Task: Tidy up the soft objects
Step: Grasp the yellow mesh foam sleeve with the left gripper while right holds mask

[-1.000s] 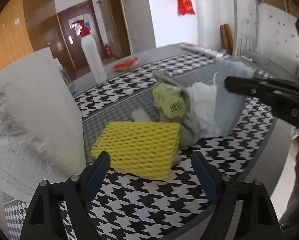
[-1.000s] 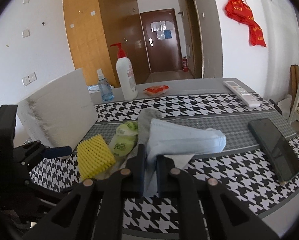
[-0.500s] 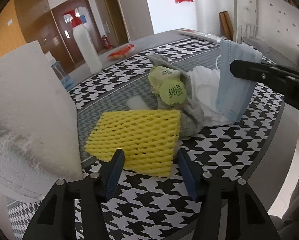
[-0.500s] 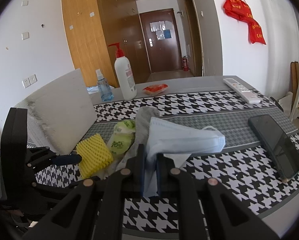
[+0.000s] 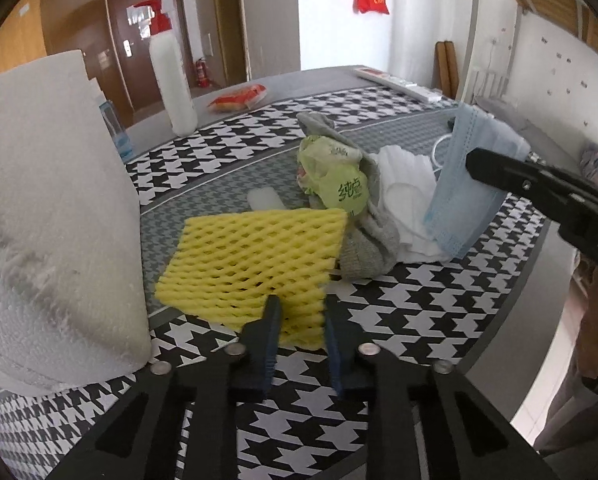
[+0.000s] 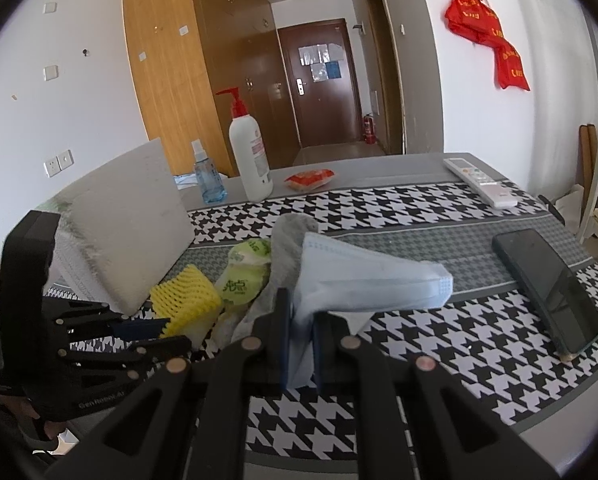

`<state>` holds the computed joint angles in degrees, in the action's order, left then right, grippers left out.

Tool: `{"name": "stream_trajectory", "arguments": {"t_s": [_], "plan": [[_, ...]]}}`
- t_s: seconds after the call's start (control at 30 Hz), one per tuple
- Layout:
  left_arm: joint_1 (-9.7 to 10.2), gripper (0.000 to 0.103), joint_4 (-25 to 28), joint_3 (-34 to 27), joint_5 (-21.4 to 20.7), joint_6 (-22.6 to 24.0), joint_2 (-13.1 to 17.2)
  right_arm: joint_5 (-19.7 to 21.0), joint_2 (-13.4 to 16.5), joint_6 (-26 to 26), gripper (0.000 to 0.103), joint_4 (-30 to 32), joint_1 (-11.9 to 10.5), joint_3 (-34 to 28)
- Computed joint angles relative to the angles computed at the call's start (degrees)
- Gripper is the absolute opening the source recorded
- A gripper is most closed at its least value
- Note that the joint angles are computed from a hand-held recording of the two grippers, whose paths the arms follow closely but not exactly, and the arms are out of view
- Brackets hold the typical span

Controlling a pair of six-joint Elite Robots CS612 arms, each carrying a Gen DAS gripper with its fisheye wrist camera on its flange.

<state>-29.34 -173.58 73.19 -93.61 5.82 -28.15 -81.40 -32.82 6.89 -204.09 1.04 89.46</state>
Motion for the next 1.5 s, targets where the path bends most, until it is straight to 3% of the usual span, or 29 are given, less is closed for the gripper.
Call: {"name": "stream_trajectory", "arguments": {"t_s": [0.4,0.6,0.73,0.83,0.87,1.1,1.13,1.2,1.23,1.33,1.43,1.5], "plan": [[0.7,0.016,-6.69,3.8,-4.88,1.82,-1.94,-1.36,-0.63,-0.43,0.012,-0.66,0.58,0.73],[0.6,0.017,-2.77,2.37,-5.6,1.44,-0.8,-2.44,-0.9,-0.32,0.012,-0.87,0.84,1.22],[0.25,0.031,-4.52,3.24,-4.51,3.41,-0.99,-3.07,-1.07,0.05,0.012,-1.21,0.92,1.61],[-0.38,0.063,-6.96,3.97,-1.3,4.27,-1.13,-3.08,-1.11,0.14,0.012,-1.49,0.94,1.76],[-0.52,0.067,-8.01,4.07,-0.92,4.49,-1.07,-3.0,-1.1,0.08,0.012,-1.57,0.92,1.8],[-1.27,0.067,-6.49,1.57,2.18,5.37,0.17,-2.62,-1.06,0.19,0.012,-2.04,0.62,1.98],[-1.17,0.067,-5.77,1.12,1.89,4.64,0.31,-2.53,-1.16,0.24,0.012,-2.13,0.62,2.1],[-0.88,0.054,-4.26,0.34,0.67,3.23,0.55,-2.7,-1.24,0.26,0.012,-2.24,0.6,2.21],[-0.82,0.042,-3.19,0.01,0.55,2.8,0.6,-2.69,-1.28,0.32,0.012,-2.28,0.56,2.24],[-0.47,0.034,-2.19,-0.29,-0.66,0.96,0.56,-2.79,-1.39,0.31,0.012,-2.44,0.57,2.36],[-0.34,0.018,-3.75,0.58,-1.06,0.26,0.0,-3.09,-1.54,0.16,0.012,-2.45,0.73,2.43],[-0.12,0.016,-4.95,1.21,-1.86,-0.27,-0.42,-3.39,-1.69,-0.1,0.012,-2.82,0.88,2.59]]}}
